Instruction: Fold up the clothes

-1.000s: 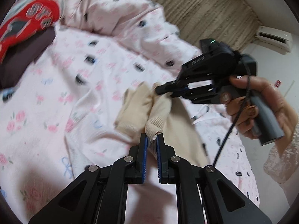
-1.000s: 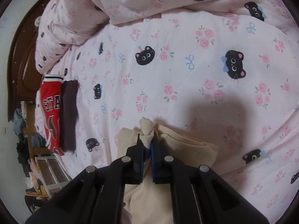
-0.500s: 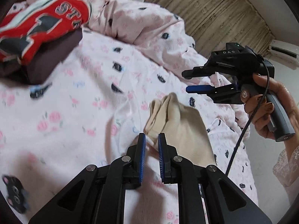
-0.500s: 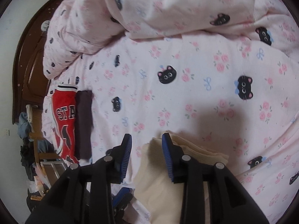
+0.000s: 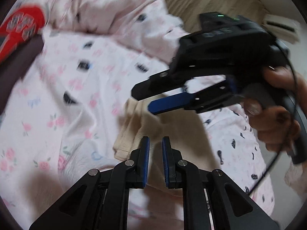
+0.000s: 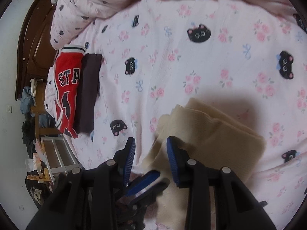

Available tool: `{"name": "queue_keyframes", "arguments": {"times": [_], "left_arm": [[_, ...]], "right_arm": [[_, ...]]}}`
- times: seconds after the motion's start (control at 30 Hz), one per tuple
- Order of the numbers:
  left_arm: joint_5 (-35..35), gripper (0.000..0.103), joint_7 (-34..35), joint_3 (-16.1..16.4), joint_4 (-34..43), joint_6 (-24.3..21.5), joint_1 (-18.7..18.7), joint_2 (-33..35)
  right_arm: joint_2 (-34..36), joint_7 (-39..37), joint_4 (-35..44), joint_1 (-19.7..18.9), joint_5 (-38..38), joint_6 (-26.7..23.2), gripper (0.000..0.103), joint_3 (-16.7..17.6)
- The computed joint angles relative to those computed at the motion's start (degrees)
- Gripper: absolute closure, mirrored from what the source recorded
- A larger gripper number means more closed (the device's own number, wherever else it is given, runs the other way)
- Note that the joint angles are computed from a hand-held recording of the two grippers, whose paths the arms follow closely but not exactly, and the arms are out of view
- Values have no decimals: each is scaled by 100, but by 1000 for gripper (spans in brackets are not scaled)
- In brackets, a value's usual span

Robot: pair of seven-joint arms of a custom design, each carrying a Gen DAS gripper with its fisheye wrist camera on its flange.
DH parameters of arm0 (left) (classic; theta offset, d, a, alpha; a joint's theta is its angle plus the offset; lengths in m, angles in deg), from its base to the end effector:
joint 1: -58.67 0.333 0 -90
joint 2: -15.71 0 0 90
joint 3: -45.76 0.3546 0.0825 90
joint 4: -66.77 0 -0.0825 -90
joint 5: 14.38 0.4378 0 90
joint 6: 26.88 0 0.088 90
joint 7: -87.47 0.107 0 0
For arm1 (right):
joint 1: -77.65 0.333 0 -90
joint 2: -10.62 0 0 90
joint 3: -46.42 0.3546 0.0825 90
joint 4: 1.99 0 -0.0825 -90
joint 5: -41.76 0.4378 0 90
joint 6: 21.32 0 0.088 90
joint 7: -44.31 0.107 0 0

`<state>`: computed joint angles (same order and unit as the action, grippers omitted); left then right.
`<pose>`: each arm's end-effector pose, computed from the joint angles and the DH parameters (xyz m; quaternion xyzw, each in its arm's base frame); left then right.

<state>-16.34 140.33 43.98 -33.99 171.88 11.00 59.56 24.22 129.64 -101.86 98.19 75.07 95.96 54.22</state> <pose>0.5032 -0.5751 0.2312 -0.5782 0.6771 -0.4551 0.0035 0.6019 0.3509 0.4693 -0.7780 0.5644 0.2124 0.1763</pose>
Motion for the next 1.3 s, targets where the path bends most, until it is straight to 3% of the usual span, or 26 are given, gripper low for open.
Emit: {"name": "queue_keyframes", "arguments": {"times": [0.07,0.2,0.37,0.5,0.73,0.9,1.03,1.13,1.3], "left_arm": [[98,92,-73,-165,63,-66,175,65],[-47,92,-43,193,124,-145,-175,80],[168,92,-122,-171,40,182,182,105],[114,92,-60,-312,-144,644,296,61],[9,92,81,-401,-9,413,352,120],[166,92,-22,-570,-1,462,531,174],[156,92,-41,-523,-1,461,488,173],[124,92,-42,-493,-8,460,459,166],[224,92,-103,-589,17,419,562,192]], "right_arm": [[52,10,-20,26,6,82,67,13],[149,-45,-62,14,189,359,67,41],[3,-393,-247,-99,627,501,67,84],[-555,-889,-819,-243,1285,913,67,32],[-1504,-1250,-2033,-336,2001,1506,67,-251],[-1996,-1775,-2762,-294,2708,1672,67,-420],[-2210,-2579,-3011,-154,3472,1457,67,-497],[-2228,-2803,-3039,-61,3587,1254,67,-464],[-2110,-2009,-3180,32,2330,1734,69,-221]]}}
